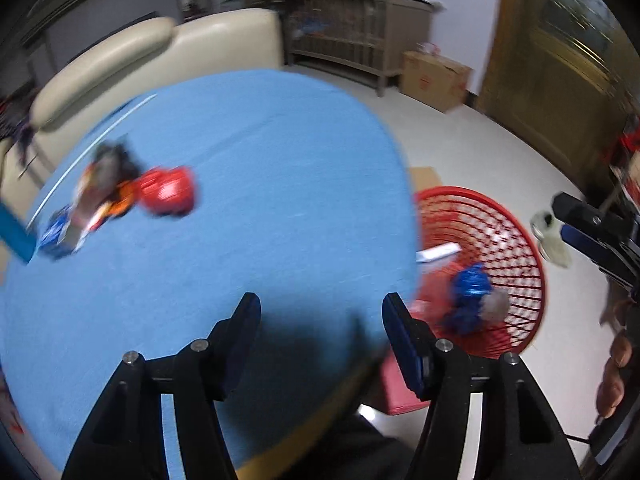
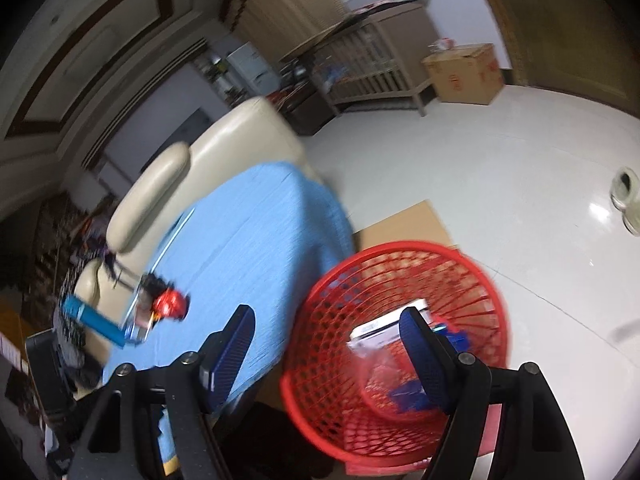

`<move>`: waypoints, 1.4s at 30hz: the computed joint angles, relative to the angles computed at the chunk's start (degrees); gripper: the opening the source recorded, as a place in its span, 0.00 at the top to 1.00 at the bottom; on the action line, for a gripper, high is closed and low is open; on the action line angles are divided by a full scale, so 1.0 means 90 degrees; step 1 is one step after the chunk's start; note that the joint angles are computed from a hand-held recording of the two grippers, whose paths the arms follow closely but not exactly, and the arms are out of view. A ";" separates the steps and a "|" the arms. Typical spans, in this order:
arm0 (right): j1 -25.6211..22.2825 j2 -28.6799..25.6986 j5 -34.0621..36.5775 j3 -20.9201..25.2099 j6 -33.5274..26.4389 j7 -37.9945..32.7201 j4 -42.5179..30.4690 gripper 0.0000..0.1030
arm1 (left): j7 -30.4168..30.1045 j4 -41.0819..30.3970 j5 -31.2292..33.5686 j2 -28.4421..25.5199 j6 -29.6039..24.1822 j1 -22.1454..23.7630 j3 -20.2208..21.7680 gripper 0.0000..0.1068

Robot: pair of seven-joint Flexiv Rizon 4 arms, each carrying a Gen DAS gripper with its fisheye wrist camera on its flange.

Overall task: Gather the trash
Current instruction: 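Open the right tool over the basket while the left tool drops the medicine box, then move both tools back to the table toward the red bag and toothpaste box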

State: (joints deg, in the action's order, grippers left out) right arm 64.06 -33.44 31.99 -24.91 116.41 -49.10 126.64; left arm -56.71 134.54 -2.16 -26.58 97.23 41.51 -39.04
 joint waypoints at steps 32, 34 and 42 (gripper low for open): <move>-0.2100 -0.1890 -0.5574 0.2018 -0.3962 -0.0091 -0.4961 0.24 | -0.0828 -0.0206 0.0196 -0.0577 0.0003 0.1945 0.0290 0.39; -0.2359 -0.2150 -0.5789 0.2333 -0.4309 -0.0244 -0.5552 0.24 | -0.0778 -0.0321 0.0011 -0.0587 -0.0065 0.1884 0.0375 0.39; -0.2907 -0.3371 -0.5916 0.3230 -0.5756 -0.0996 -0.7889 0.24 | -0.0481 -0.0928 -0.0887 -0.0688 -0.0616 0.1507 0.0687 0.39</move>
